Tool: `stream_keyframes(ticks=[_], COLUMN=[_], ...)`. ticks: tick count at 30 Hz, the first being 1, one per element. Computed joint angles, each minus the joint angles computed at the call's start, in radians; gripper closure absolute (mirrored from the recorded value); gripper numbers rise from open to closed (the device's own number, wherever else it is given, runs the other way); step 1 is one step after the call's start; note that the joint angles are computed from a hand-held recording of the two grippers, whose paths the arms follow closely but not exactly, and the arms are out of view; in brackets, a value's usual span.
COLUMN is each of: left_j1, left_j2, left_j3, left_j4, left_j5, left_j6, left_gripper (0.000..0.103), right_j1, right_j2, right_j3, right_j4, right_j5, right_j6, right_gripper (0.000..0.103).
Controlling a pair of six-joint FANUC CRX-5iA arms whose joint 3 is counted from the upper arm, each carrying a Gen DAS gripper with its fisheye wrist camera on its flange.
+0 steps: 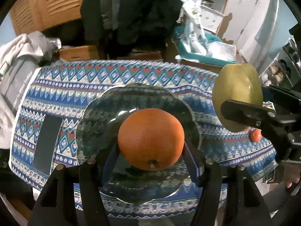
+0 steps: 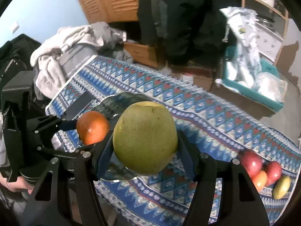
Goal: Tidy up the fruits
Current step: 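Lift and carry the green pear with the right gripper while the left carries the orange to the bowl, then open the right gripper over the glass bowl while the left gripper releases the orange into it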
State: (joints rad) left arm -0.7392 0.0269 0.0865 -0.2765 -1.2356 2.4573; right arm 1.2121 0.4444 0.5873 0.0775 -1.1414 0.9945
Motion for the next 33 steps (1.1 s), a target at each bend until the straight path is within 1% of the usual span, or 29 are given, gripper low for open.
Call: stream_keyframes(ticks=[6,9,12,18,22,25,30,31,33], left_j1=[0.041,0.063,0.07,0.085,0.089,0.113,0.133,0.131,0.122], left_j2=[-0.018,-0.02,-0.014,0.002,0.024,0.019,0.03,0.026,0.032], left_j3=[-0.066,-0.099,-0.115,-0.138,-0.144,-0.18,-0.209,-0.214,-0.2], left_j4=[0.041,0.077,0.087,0.122,0.14,0.184,0.223,0.221,0.205], left_j5=[0.007,0.019,0.019,0.02,0.008,0.025,0.024,0.031,0.015], left_j6=[-0.003,-0.013,-0.022,-0.036,-0.053,-0.069,-0.083,-0.08,-0.075], left_gripper=[0.036,0.036,0.036,0.036,0.036,0.036,0.036,0.036,0.035], right_j1=[-0.007,-0.008,-0.008,-0.012,-0.013,-0.012,-0.015,-0.015,-0.015], right_j2=[0.074,0.104,0.128,0.157,0.171,0.179,0.189,0.192,0.194], right_j3=[0.088,0.123,0.151,0.173,0.175,0.172,0.174,0.175,0.175], right_j4=[-0.064,-0.076,-0.087,-0.107,-0.118,-0.124,-0.147,-0.151,-0.153], right_j5=[-0.051,-0.075,-0.096,-0.12,-0.134,-0.143,-0.156,-0.159,-0.162], right_j6=[0.028,0.032,0.036,0.045,0.049,0.057,0.07,0.073,0.077], right_gripper=[0.038,0.038,0.038,0.038,0.038,0.038,0.038,0.038,0.038])
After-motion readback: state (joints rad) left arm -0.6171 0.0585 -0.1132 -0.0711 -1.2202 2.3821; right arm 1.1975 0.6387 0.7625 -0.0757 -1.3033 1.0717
